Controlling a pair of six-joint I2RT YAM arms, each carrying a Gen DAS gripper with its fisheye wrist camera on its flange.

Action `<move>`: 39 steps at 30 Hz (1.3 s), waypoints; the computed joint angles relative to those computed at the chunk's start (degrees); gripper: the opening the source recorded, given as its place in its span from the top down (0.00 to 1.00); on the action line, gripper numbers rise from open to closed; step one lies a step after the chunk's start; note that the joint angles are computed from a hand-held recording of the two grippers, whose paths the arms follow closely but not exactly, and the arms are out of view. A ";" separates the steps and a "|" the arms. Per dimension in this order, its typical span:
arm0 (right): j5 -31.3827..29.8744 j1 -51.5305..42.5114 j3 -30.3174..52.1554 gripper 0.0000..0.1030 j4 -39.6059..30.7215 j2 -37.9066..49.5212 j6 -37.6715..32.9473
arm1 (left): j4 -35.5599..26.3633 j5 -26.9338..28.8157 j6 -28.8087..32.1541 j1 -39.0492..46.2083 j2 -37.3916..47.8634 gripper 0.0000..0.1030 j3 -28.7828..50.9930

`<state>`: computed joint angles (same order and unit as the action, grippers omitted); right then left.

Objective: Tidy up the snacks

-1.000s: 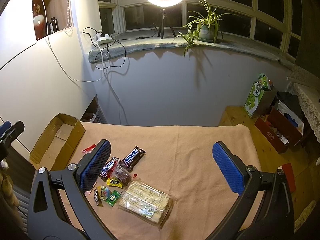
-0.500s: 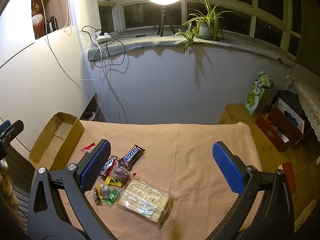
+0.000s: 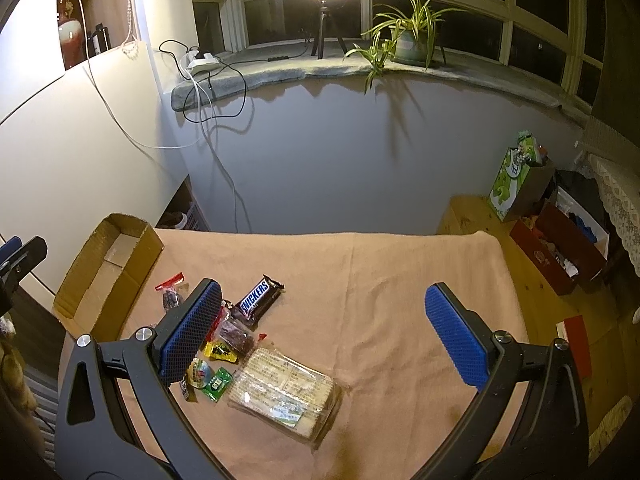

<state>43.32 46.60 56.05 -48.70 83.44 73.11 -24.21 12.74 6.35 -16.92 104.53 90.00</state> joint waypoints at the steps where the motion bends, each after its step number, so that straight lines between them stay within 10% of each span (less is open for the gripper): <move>1: -0.63 -0.88 -0.38 0.00 0.65 -0.40 -0.96 | -0.39 0.16 0.06 -0.09 0.22 0.04 0.20; 25: -20.36 -7.88 -19.83 0.00 20.23 -4.13 -3.76 | -22.99 11.36 5.74 -2.36 14.97 0.31 13.19; 39: -32.66 -9.93 -26.58 0.26 37.54 2.96 -3.27 | -34.28 12.71 12.67 -8.14 24.72 0.57 19.67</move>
